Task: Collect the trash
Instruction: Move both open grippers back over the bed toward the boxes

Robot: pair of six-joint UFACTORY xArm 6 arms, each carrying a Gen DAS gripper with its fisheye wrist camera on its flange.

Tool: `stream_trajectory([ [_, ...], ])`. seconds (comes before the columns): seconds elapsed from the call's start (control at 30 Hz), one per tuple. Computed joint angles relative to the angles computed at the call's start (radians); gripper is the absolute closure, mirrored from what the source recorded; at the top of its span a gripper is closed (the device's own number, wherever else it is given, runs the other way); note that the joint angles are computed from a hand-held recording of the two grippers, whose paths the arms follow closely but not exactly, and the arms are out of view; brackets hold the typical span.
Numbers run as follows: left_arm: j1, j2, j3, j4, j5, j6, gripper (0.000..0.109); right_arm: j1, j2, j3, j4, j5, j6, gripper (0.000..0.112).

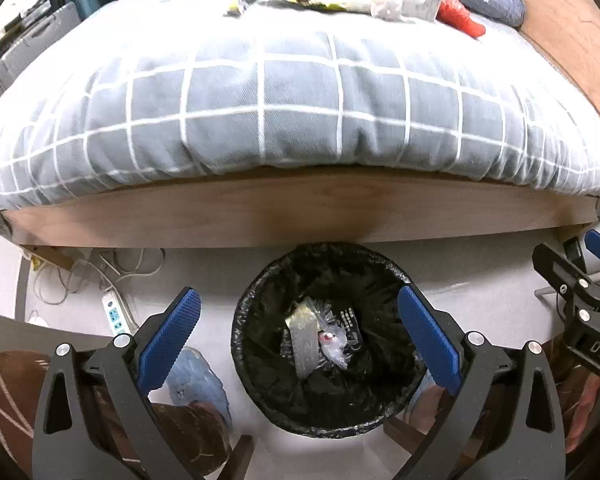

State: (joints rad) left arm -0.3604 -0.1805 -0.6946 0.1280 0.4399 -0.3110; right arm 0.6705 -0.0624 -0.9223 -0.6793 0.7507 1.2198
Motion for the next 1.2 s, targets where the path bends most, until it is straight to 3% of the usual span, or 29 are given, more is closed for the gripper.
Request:
stream_trajectory([
  [0.33,0.025,-0.059,-0.039,-0.007,0.032,0.006,0.011,0.010,-0.023,-0.055,-0.062,0.019,0.022,0.017],
  [0.57,0.047,-0.017,-0.146,0.008,0.051,0.004,0.011,-0.028,0.004,-0.142,-0.090,0.009,-0.011,0.017],
  [1.2,0.062,0.392,-0.748,-0.015,0.145,0.023,0.011,-0.192,0.269,-0.520,-0.064,-0.038,-0.221,0.017],
])
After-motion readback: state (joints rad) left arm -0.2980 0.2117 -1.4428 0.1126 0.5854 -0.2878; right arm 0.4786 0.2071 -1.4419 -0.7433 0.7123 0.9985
